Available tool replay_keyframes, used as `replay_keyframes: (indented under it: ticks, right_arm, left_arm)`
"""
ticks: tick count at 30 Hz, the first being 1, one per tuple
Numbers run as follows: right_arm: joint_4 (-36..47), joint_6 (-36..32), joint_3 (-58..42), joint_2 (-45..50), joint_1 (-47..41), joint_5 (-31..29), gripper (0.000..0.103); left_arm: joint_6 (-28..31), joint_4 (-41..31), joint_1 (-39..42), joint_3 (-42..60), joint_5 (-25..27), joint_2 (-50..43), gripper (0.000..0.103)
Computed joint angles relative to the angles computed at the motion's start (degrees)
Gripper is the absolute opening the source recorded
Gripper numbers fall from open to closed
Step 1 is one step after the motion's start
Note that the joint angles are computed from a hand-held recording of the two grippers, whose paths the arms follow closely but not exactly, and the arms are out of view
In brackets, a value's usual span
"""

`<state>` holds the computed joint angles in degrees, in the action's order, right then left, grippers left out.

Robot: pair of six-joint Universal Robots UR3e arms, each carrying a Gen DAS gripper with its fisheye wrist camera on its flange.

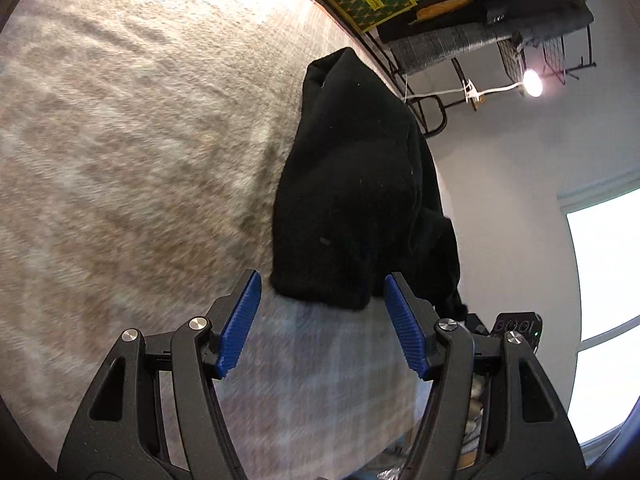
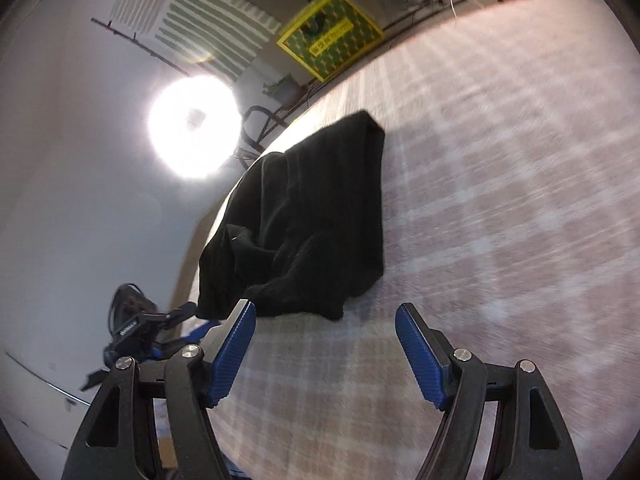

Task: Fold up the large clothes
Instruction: 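Grasp the folded black sweater edge with the left gripper while the right gripper grasps beside it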

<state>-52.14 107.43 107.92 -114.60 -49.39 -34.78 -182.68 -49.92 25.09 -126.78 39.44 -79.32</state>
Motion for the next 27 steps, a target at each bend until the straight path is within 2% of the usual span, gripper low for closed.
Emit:
replay_keyframes:
  ticks: [1, 2, 3, 4, 5, 7, 8, 11, 12, 13, 14, 16, 18, 19, 21, 22, 24, 26, 27]
  right_arm:
    - [-1.6, 1.3, 0.5, 1.1, 1.4, 1.0, 0.069]
    - [-1.8, 1.6, 0.3, 2.0, 2.2, 1.6, 0.055]
    - [-1.3, 1.5, -0.5, 3.7, 3.4, 2.1, 0.046]
    - [-0.8, 1.2, -1.4, 5.0, 4.4, 2.1, 0.027]
    - [-1.5, 1.8, -2.1, 5.2, 5.4, 1.8, 0.014]
    - [-0.2, 1.1, -5.2, 5.2, 6.1, 1.6, 0.008]
    - [6.6, -3.0, -8.9, 5.4, 4.6, 1.9, 0.007]
    - [23.4, -15.7, -17.6, 7.1, -0.7, 2.4, 0.007]
    - [27.6, -19.4, -19.1, 7.4, -2.5, 1.7, 0.007]
    - [28.1, -20.3, -18.8, 7.4, -3.1, 1.1, 0.007]
    - [24.4, -18.1, -16.6, 6.0, -3.0, 0.1, 0.007]
    - [10.0, -7.6, -9.6, 3.1, -0.1, -1.5, 0.006]
    - [1.6, -2.3, -5.9, 2.0, 1.4, -3.1, 0.007]
    - [-0.4, -2.6, -4.5, 0.8, 1.7, -4.1, 0.009]
    - [0.1, -4.9, -5.6, 0.1, 1.6, -6.0, 0.023]
    - [0.9, -6.5, -7.0, 0.2, 1.4, -6.5, 0.036]
    - [7.4, -14.6, -10.7, 0.3, -2.5, -6.2, 0.043]
    - [13.1, -19.4, -16.3, 3.9, -4.5, -4.8, 0.051]
    - [12.7, -18.4, -18.4, 6.3, -3.8, -3.1, 0.053]
  left_arm:
    - [-0.8, 1.8, -0.4, -0.1, -0.3, -0.6, 0.054]
    - [-1.3, 2.4, -1.3, 0.6, 0.2, -1.3, 0.033]
    - [-1.3, 1.7, -1.8, 1.8, 1.1, -1.9, 0.025]
    - [-1.2, 0.7, -1.9, 2.5, 1.8, -1.6, 0.023]
    - [-0.6, -1.6, -1.5, 3.7, 1.1, -1.0, 0.018]
    - [3.5, -9.0, 2.2, 3.7, -3.0, 2.7, 0.014]
    - [6.5, -14.2, 4.6, 3.7, -5.5, 5.7, 0.014]
    - [12.5, -23.2, 8.9, 4.5, -5.7, 13.0, 0.013]
    - [14.4, -25.8, 9.6, 4.6, -5.2, 13.4, 0.013]
    - [14.6, -26.0, 9.3, 4.5, -4.0, 12.9, 0.013]
    - [14.0, -24.5, 8.9, 3.5, -2.1, 12.4, 0.013]
    - [13.2, -22.1, 8.4, 1.6, 0.6, 11.4, 0.013]
    - [13.6, -20.5, 7.4, 0.3, 2.5, 10.9, 0.016]
    - [14.7, -21.5, 7.2, 0.7, 3.0, 11.1, 0.017]
    - [18.1, -24.9, 7.1, 2.9, 4.8, 12.5, 0.018]
    - [20.0, -26.8, 7.6, 4.0, 5.4, 13.5, 0.020]
    - [24.7, -32.2, 11.1, 6.4, 4.9, 16.7, 0.042]
    - [24.9, -32.6, 12.9, 8.3, 3.3, 16.6, 0.053]
    - [23.5, -30.5, 12.7, 9.5, 3.0, 15.0, 0.054]
